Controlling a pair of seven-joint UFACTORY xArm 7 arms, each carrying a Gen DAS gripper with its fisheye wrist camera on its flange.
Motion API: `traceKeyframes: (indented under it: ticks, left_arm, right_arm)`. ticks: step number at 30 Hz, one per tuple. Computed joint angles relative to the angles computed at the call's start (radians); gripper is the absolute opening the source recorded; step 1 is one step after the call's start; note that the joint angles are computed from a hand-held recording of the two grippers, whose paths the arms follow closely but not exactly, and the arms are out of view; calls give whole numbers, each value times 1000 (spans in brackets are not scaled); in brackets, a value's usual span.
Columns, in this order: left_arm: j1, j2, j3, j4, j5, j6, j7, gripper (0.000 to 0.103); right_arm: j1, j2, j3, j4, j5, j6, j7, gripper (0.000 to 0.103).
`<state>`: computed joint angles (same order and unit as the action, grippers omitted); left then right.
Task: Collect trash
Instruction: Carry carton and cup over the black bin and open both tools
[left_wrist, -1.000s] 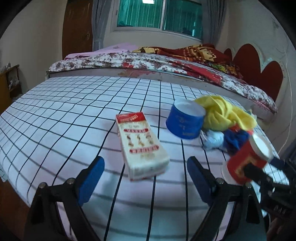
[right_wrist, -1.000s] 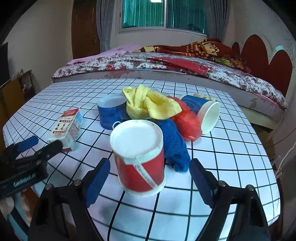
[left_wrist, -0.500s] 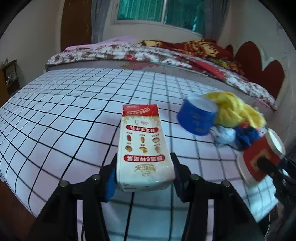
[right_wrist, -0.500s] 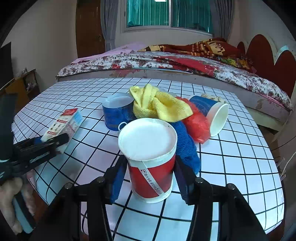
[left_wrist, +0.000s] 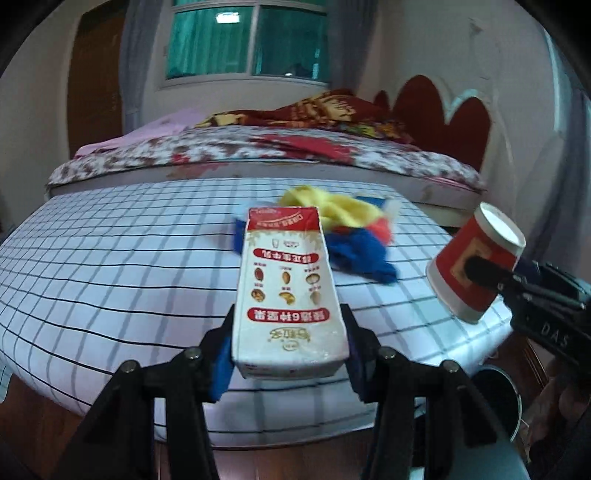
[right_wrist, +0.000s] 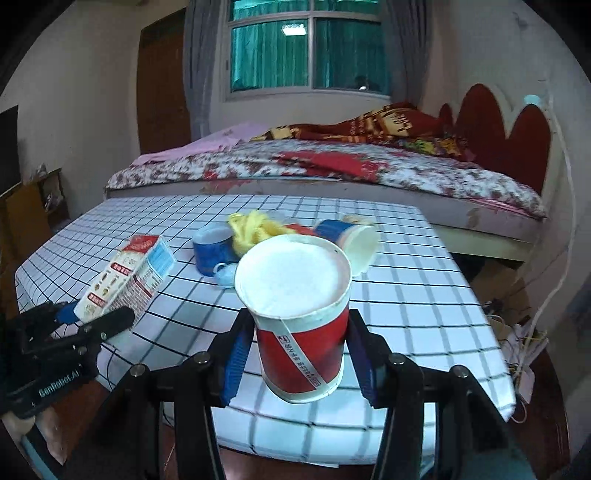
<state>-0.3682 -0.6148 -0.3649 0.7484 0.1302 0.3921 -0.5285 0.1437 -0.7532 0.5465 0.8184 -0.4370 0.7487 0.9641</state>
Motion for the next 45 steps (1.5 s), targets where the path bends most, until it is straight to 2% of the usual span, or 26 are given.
traceKeyframes:
  ticks: [11, 22, 27, 33, 45]
  left_arm:
    - [-72, 69, -92, 78, 19, -18, -20, 51]
    - [-156, 222, -168, 170, 86, -64, -33, 51]
    - [-220, 312, -177, 223, 110, -66, -23, 51]
    - [-278, 409, -193, 288, 181, -45, -63, 51]
    - [-403, 520, -138, 350, 229, -18, -95, 51]
  right_arm:
    - [53, -365, -72, -135, 80, 193, -83, 53]
    - [74, -766, -137, -289, 181, 459, -246, 53]
    - [48, -919, -173, -324, 207, 574, -327, 53]
    - [-2, -1058, -211, -344, 235, 695, -423, 53]
    - [-96, -1237, -274, -409, 294, 820, -538, 53]
